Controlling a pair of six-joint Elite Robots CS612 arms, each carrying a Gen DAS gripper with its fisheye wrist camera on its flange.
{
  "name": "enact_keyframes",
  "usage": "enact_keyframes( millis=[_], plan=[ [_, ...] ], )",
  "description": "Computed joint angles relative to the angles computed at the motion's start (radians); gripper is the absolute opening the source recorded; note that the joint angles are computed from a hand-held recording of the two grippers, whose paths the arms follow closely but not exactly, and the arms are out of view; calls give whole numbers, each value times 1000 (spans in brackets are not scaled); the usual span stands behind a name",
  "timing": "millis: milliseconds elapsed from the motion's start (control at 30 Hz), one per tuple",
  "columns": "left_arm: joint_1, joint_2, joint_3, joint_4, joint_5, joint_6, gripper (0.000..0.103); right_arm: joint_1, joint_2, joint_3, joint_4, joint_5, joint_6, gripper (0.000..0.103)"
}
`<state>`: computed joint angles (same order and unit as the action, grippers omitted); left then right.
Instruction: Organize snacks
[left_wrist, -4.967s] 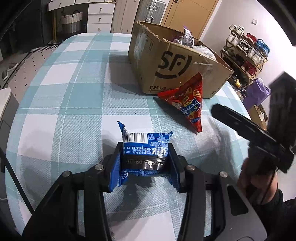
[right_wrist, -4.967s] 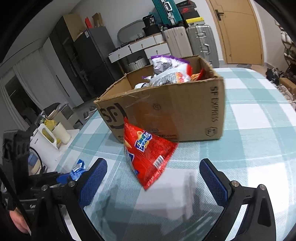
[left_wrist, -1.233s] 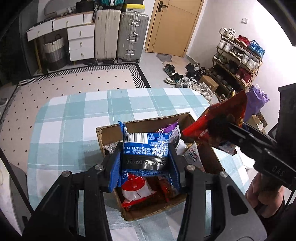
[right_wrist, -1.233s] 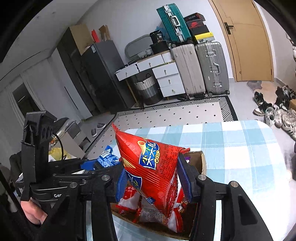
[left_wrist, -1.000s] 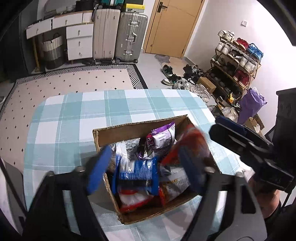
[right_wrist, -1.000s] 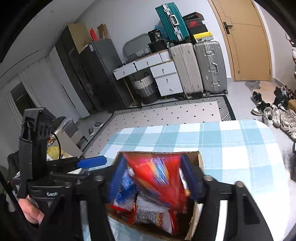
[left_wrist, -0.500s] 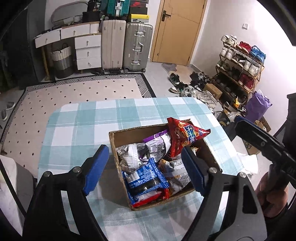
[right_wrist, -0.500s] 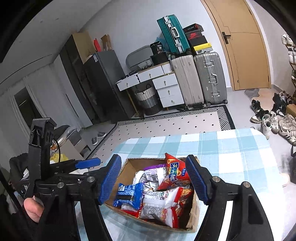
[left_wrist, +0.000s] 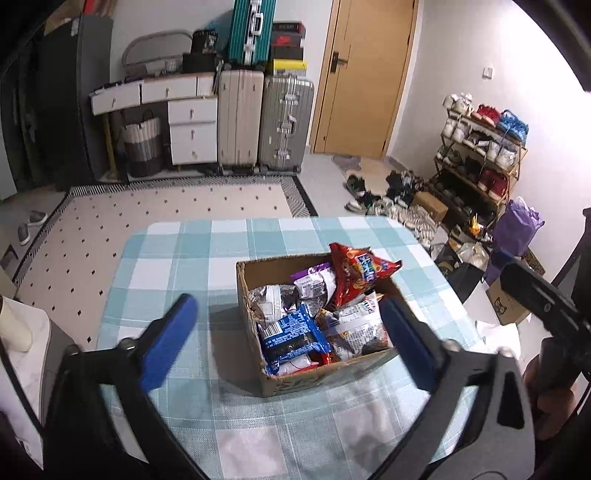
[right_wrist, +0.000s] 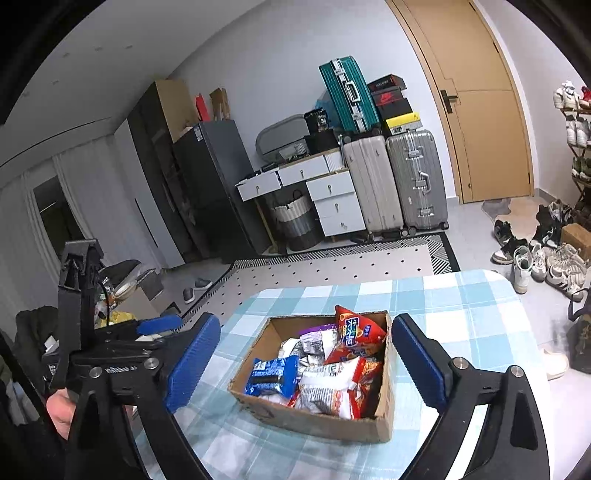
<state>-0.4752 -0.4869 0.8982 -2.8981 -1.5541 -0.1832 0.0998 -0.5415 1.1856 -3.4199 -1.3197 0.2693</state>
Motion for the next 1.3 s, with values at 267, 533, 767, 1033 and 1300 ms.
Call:
enact_keyframes(
  millis=[267,533,767,1033,1300],
  plan=[
    [-12,-77,176,-184,20,21,102,12,-42,113,-141,-43,-17,99],
    [-32,-114,344,-436,141,42,102,24,-53,192,-254,-97,-20,101],
    [-45,-104,419,-552,194,57,102,42,-32,223,-341,-155,-56,101],
    [-56,-55,435,-651,244,90,102,61,18,221,-400,-205,-99,102],
    [-61,-2,411,-747,275,121,102,67,58,210,-431,-243,-101,102]
  ],
)
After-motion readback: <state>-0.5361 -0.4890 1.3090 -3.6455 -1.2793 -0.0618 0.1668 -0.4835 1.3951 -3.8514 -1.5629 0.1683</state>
